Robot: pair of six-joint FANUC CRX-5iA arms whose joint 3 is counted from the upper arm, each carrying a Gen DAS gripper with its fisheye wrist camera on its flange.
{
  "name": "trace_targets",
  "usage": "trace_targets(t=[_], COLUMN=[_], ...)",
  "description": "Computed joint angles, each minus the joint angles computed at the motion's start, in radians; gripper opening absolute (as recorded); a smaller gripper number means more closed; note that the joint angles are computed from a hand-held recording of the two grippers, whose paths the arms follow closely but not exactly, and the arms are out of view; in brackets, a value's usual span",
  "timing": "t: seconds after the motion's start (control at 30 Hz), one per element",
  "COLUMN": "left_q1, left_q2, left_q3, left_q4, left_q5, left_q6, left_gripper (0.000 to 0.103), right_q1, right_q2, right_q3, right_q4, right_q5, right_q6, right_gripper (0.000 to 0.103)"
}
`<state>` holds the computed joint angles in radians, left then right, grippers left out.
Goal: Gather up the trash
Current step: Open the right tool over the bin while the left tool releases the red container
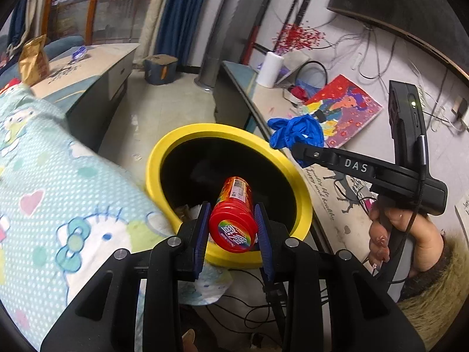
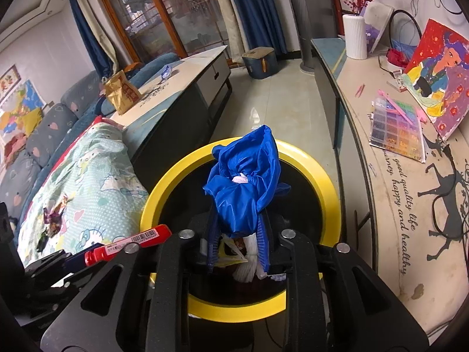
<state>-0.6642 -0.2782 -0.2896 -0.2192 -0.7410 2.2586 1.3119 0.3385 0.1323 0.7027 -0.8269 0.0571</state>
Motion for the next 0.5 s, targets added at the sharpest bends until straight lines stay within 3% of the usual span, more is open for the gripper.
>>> trace_targets(t=[0.03, 0.07, 0.13, 0.2, 0.27, 0.33, 0.5], left_q1=[0.005, 0.003, 0.001, 0.011, -0.004, -0.034, -0.088], left_q2=[0.005, 0.015, 0.022, 0.010, 0.005, 0.001, -0.029], left_q3=[-0.002, 0.008, 0.018, 0.010, 0.025, 0.052, 0.081], left_q4=[0.015, 0.006, -0.013, -0.010, -0.054, -0.127, -0.247], left_q5=[0.012, 0.011, 0.003, 0.012, -0.013, -0.068, -0.157], left_q6=[-0.029, -0.033, -0.016, 0.002, 0.043, 0.109, 0.226], left_gripper=[0.030, 0.032, 0.064, 0.074, 0.078, 0.094, 0.096], right_q1=[-0.001, -0.002, -0.004, -0.005, -0.004, -0.003, 0.006], right_q2=[0.000, -0.005, -0.014, -0.017, -0.020, -0.019, -0.006], right_q3=[0.000, -0.009, -0.027, -0.030, -0.036, -0.037, -0.014], right_q4=[0.002, 0.012, 0.032, 0.039, 0.053, 0.059, 0.060], right_q5=[-0.005, -0.006, -0.004, -0.009, -0.012, -0.012, -0.005], right_q6=[-0.009, -0.036, -0.071, -0.078, -0.094, -0.097, -0.074], right_gripper=[0.045, 0.050, 0.050, 0.052, 0.055, 0.055, 0.056])
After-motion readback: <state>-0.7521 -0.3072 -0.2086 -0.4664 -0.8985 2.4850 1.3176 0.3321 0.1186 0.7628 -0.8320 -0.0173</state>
